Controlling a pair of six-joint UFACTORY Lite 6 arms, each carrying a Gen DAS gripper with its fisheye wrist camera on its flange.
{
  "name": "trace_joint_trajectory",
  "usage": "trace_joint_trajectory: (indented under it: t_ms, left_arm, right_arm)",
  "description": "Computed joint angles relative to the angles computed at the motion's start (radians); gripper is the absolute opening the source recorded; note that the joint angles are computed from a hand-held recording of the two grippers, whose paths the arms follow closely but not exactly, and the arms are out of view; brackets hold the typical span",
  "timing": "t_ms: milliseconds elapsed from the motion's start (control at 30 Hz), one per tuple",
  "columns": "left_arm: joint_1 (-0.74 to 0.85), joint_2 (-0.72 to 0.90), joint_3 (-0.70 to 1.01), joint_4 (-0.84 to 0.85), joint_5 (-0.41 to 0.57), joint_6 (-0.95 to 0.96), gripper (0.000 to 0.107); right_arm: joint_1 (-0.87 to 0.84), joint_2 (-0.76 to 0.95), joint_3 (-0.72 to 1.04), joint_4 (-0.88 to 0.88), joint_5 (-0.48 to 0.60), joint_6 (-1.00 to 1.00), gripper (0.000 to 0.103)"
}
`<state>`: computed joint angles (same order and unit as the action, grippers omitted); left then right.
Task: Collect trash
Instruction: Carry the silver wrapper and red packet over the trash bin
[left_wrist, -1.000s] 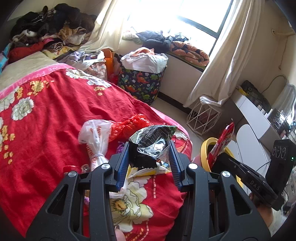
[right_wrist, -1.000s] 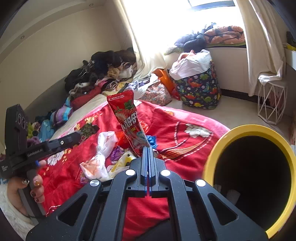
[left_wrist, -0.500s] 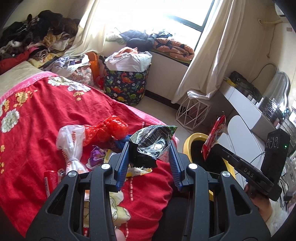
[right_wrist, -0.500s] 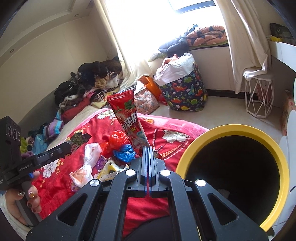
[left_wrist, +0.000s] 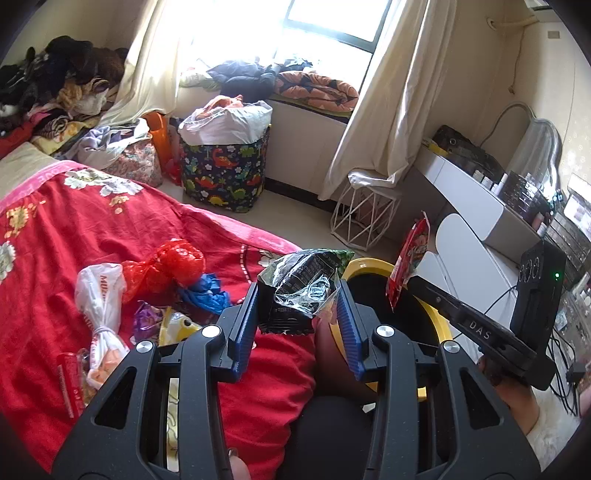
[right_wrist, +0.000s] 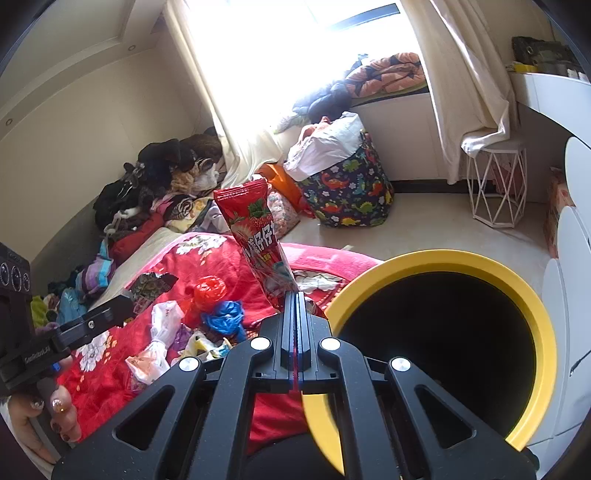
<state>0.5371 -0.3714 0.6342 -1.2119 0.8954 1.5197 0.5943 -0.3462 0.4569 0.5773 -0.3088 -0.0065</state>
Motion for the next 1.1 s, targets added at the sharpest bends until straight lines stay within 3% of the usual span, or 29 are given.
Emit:
trace_joint_trajectory:
  t_ms: [700,933,1100]
  left_arm:
    - [-0.275,-0.044,-0.065,-0.042,-0.165,-0.039,0.033]
    - [-0.390,-0.022,-0.070,-0.077,-0.237,-0.034,0.033]
    - [-0.486,0.009,-0.073,-0.112,-0.304,-0.026,0.033]
  right_arm:
    - [-0.166,-0.114,-0.105,-0.164,0.057,0.164,0.001]
    - [-0.274,-0.140,-0.148,-0.443,0.076,0.424,0.001]
    - [-0.370,-0.133,-0.170,-0.741,0.068,0.698,0.001]
